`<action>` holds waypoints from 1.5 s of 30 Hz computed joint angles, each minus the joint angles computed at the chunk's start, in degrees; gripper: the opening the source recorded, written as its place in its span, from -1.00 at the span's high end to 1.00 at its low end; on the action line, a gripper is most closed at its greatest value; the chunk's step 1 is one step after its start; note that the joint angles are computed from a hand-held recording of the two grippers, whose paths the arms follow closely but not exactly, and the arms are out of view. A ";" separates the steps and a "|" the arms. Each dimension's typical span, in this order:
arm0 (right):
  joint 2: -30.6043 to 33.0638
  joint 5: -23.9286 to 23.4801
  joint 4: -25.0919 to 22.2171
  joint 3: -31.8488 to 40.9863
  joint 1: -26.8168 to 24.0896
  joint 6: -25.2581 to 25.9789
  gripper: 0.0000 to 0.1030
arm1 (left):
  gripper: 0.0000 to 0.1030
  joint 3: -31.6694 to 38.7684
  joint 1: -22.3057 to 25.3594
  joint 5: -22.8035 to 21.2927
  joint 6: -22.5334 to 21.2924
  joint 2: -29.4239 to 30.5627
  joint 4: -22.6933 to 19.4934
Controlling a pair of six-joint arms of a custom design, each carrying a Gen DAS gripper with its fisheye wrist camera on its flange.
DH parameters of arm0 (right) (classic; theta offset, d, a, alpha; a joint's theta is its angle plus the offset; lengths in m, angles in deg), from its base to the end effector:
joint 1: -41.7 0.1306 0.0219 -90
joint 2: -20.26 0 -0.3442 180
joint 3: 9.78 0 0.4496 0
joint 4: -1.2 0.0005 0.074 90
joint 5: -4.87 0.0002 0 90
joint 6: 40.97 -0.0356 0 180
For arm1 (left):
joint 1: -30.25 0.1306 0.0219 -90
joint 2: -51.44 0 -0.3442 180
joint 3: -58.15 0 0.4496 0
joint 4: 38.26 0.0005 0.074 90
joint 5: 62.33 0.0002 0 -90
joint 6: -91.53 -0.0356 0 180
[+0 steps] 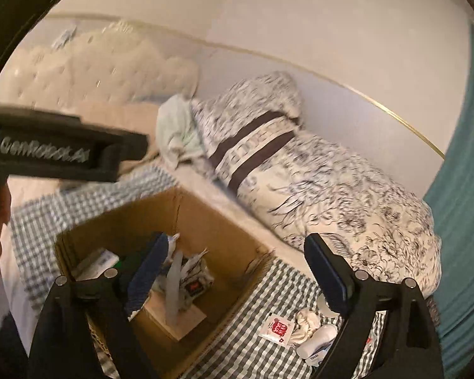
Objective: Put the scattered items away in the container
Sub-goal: 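Move both tools back over the remaining items on the cloth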
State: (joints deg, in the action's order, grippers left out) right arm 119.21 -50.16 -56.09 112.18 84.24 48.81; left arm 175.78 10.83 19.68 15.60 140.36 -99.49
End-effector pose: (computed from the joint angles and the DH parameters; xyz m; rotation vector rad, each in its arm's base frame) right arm 0.4374 0.3730 0.5881 -0.4173 2.0139 -0.2042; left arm 0.4747 -0.1626 0.6318 0.0180 2.1384 -0.1947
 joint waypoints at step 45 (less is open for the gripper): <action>-31.99 -1.38 -9.42 -21.64 -18.73 -23.74 -1.00 | -1.00 8.20 -21.03 -11.39 -5.79 7.08 1.06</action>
